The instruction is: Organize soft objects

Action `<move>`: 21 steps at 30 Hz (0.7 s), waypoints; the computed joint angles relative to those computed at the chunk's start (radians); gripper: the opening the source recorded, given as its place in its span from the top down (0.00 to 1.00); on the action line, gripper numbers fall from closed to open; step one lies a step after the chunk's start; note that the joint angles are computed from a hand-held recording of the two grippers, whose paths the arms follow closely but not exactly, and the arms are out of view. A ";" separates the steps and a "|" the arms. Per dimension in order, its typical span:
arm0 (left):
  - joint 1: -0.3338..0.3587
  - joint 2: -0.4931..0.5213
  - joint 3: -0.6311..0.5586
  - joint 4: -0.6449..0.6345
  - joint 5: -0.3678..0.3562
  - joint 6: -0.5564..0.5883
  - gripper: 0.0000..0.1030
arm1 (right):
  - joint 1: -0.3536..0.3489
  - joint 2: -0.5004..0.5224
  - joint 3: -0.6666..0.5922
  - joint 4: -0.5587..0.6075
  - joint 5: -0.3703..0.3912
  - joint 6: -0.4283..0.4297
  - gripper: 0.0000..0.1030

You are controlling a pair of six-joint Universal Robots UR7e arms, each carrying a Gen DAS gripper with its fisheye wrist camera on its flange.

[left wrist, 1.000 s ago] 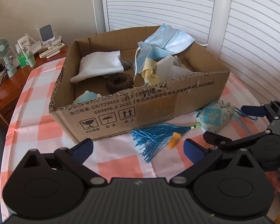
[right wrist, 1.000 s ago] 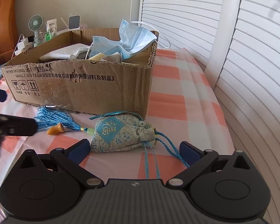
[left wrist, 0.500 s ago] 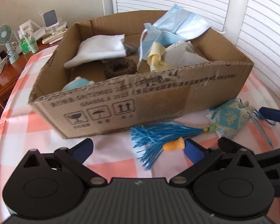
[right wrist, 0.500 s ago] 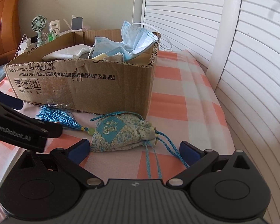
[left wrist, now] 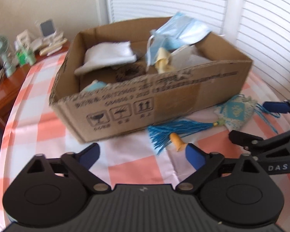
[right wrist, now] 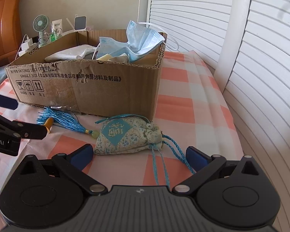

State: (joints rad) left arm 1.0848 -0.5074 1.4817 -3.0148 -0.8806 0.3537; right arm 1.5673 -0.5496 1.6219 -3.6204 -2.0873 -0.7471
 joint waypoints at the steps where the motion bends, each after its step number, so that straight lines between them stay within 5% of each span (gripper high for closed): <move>1: 0.000 -0.002 0.004 -0.008 -0.016 0.033 0.27 | -0.001 -0.002 0.002 0.003 0.002 -0.001 0.00; 3: 0.000 -0.006 0.009 -0.014 -0.048 0.092 0.46 | -0.001 -0.007 0.005 0.013 0.005 -0.004 0.00; 5: 0.002 -0.010 0.013 -0.015 -0.079 0.131 0.55 | -0.003 -0.015 0.014 0.021 0.011 -0.009 0.00; 10: 0.015 -0.020 0.007 0.039 -0.167 0.113 0.62 | -0.007 -0.021 0.025 0.019 0.027 -0.016 0.00; 16: 0.013 0.008 -0.022 0.043 -0.153 0.086 0.62 | -0.008 -0.022 0.026 0.016 0.029 -0.020 0.00; 19: 0.013 0.009 -0.027 0.047 -0.154 0.069 0.83 | -0.009 -0.022 0.029 0.012 0.033 -0.022 0.00; 21: 0.012 0.006 -0.022 0.050 -0.149 0.071 0.85 | -0.009 -0.022 0.030 0.009 0.033 -0.022 0.00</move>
